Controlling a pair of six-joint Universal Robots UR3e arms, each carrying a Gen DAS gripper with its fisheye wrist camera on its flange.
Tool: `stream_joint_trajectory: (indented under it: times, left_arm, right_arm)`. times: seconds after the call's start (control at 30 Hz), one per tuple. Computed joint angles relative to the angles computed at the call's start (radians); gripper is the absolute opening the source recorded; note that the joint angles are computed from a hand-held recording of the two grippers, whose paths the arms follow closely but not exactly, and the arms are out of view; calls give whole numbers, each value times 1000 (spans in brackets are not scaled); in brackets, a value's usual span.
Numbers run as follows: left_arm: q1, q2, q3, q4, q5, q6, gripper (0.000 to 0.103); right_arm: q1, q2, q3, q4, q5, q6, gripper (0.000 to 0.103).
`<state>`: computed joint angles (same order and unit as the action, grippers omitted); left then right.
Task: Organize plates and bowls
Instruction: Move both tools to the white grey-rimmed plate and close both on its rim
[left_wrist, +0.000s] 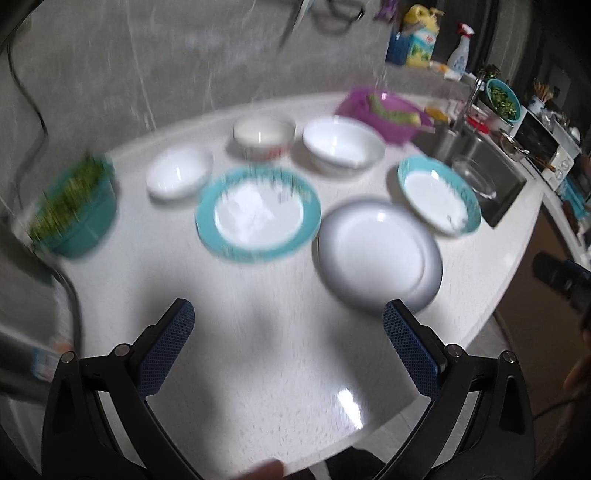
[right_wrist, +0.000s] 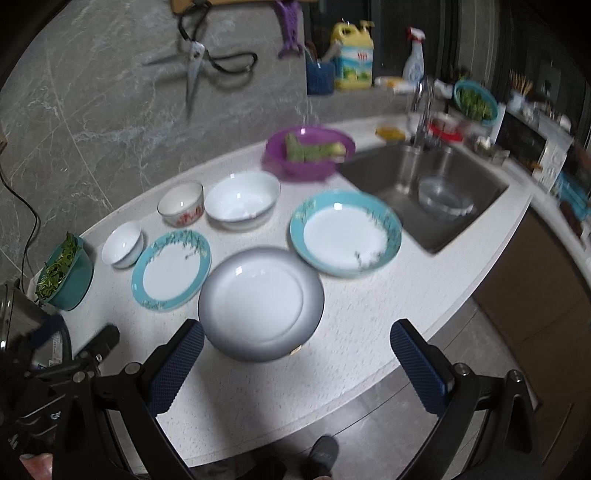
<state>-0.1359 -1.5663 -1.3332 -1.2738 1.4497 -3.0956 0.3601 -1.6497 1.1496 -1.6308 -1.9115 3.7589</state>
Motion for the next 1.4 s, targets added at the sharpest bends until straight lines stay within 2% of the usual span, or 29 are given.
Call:
stream_joint_trajectory:
  times: [0.13, 0.2, 0.27, 0.3, 0.37, 0.43, 0.5, 0.57, 0.63, 0.73, 0.87, 1.03, 1.2, 1.33, 1.4]
  left_arm:
    - [189, 65, -218, -9, -248, 96, 103]
    - [232, 40, -254, -35, -321, 151, 103]
    - [241, 29, -300, 21, -372, 208, 103]
    - [244, 37, -348, 85, -408, 233, 103]
    - [218, 16, -356, 127, -409, 251, 103]
    - [143, -95, -211, 17, -333, 242, 103]
    - [99, -237, -53, -103, -287, 178, 102]
    - [98, -301, -41, -54, -310, 112, 102]
    - [85, -365, 8, -37, -311, 60, 102]
    - [50, -419, 53, 36, -293, -26, 102]
    - [-7, -535, 174, 62, -268, -97, 102]
    - [-37, -623, 284, 57, -281, -153, 102]
    - [-17, -633, 300, 63, -314, -116, 99]
    - [-15, -684, 405, -10, -310, -52, 94]
    - [-13, -718, 465, -44, -316, -31, 92]
  right_arm:
    - [-116, -143, 263, -149, 177, -31, 103]
    - [-197, -204, 374, -212, 295, -41, 103]
    - [-295, -295, 521, -288, 435, -40, 103]
    - [-319, -306, 553, -320, 473, -39, 103]
    - [-398, -371, 653, -373, 577, -59, 103]
    - [-499, -435, 745, -411, 689, -115, 103]
    - [-580, -444, 787, -428, 784, -166, 103]
    - [-693, -443, 838, -420, 918, -251, 102]
    - [-761, -395, 844, -397, 1003, -348, 99]
    - [-840, -295, 826, -366, 1086, -498, 97]
    - [-897, -172, 767, -299, 1138, -653, 92]
    - [-945, -69, 729, -240, 1186, -751, 88]
    - [-939, -15, 720, -239, 1191, -789, 78]
    - [-945, -8, 751, -273, 1191, -775, 66]
    - [-951, -7, 768, -301, 1200, -765, 64]
